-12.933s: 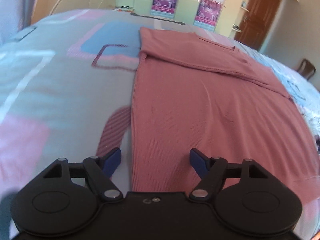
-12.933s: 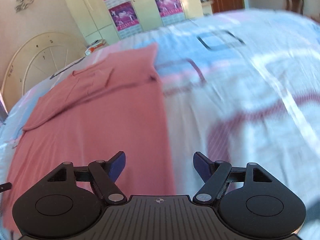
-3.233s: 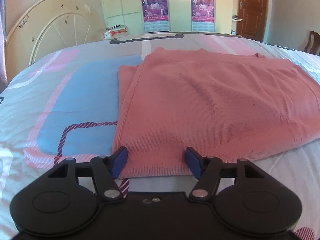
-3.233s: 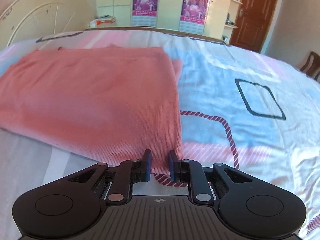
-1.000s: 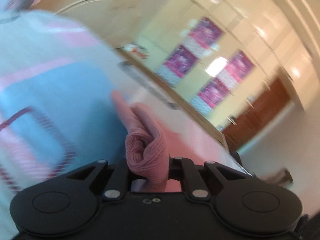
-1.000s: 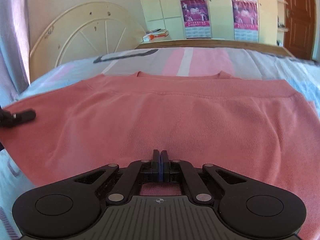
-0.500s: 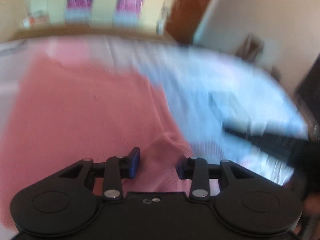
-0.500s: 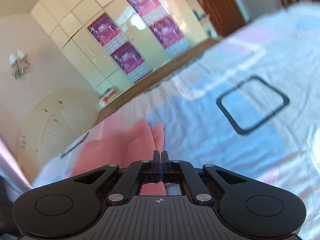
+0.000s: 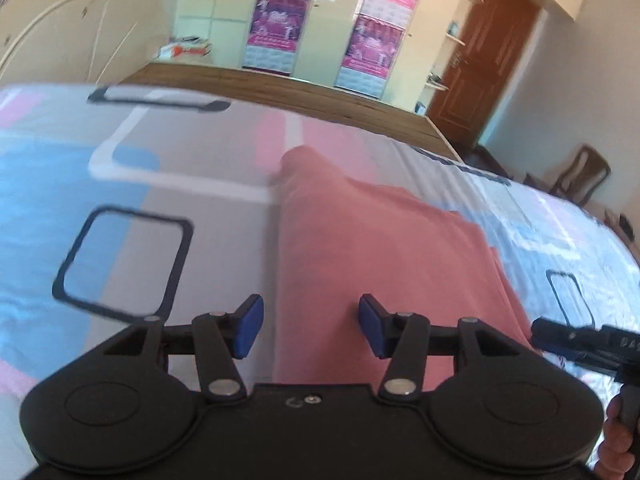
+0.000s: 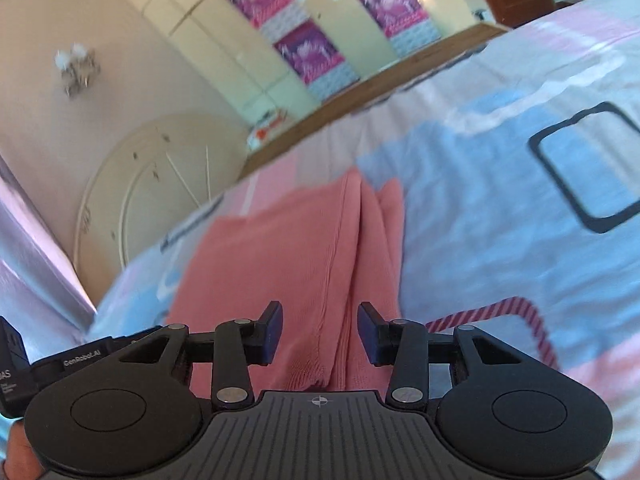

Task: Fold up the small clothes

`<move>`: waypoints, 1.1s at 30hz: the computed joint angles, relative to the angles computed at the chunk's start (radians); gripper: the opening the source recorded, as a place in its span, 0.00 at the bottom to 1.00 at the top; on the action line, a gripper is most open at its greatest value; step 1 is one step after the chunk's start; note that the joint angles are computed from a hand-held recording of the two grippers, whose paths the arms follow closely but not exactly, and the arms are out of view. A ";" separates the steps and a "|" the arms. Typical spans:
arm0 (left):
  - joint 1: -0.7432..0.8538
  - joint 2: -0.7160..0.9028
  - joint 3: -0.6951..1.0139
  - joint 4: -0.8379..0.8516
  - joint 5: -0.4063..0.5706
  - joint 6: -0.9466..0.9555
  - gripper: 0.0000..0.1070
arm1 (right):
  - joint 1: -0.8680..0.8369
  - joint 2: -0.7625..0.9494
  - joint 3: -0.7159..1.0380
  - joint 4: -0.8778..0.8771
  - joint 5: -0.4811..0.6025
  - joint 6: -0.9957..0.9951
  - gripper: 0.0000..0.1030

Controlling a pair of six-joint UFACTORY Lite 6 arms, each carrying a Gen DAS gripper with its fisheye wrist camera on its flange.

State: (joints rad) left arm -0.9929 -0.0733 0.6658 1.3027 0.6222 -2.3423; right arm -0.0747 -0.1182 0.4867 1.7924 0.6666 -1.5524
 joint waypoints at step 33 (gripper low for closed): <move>0.184 0.222 0.194 -0.087 -0.255 0.383 0.49 | 0.186 0.118 0.030 0.222 -0.226 -0.323 0.08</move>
State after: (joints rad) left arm -0.8090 0.1492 0.8597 1.2158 0.3675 -1.9590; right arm 0.1115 -0.0004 0.5167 2.0147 0.4410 -1.8751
